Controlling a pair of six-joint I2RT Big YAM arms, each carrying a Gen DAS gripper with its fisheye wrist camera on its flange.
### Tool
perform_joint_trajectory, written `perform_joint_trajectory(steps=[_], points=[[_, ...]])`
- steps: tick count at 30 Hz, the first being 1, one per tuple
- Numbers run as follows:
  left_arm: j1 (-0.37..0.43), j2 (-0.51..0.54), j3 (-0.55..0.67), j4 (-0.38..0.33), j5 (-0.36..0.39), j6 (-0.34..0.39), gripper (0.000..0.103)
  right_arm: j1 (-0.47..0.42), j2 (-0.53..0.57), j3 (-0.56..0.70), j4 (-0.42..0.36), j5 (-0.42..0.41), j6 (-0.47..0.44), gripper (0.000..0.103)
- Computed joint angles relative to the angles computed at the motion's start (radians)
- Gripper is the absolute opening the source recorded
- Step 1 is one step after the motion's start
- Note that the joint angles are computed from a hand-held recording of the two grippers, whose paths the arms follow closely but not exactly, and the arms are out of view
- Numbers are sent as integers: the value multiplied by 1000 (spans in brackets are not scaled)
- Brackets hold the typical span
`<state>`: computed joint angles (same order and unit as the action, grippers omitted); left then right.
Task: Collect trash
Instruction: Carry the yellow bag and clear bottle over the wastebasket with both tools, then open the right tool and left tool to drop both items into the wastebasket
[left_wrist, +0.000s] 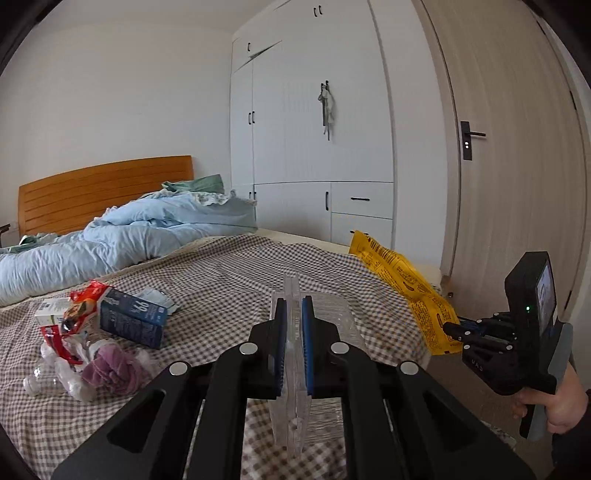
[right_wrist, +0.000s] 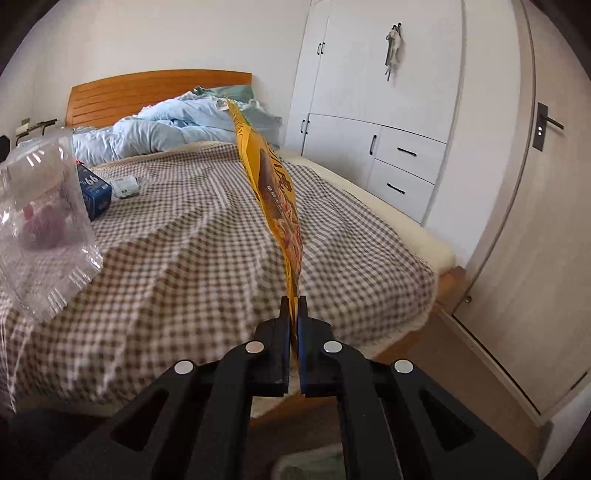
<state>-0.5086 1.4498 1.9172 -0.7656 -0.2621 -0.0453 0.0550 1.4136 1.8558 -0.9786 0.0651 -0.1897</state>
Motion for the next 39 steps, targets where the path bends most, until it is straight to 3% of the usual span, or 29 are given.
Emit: perform_joint_trajectory(steps=[6,14,21,25,30,39], points=[[-71,68,58,-10,42,-11,5,-116,-59,-86,-20,15,-29,3],[-141,197,182,-90,171,-115,5,-240,-106,-196,-119,-12,-72,3],[-203,291,252,-150,195,-79,5,-322,-108,-351,-231,-47,-94,3],[-214,342,292,-213,223,-100,5,-342,-103,-462,-280,-42,-117,4],[-227,354,286,-225,221,-86,6,-359,-87,-554,-296,-47,-110,4],[-226,404,330,-312,221,-82,6,-375,-69,-562,-342,10,-103,4]])
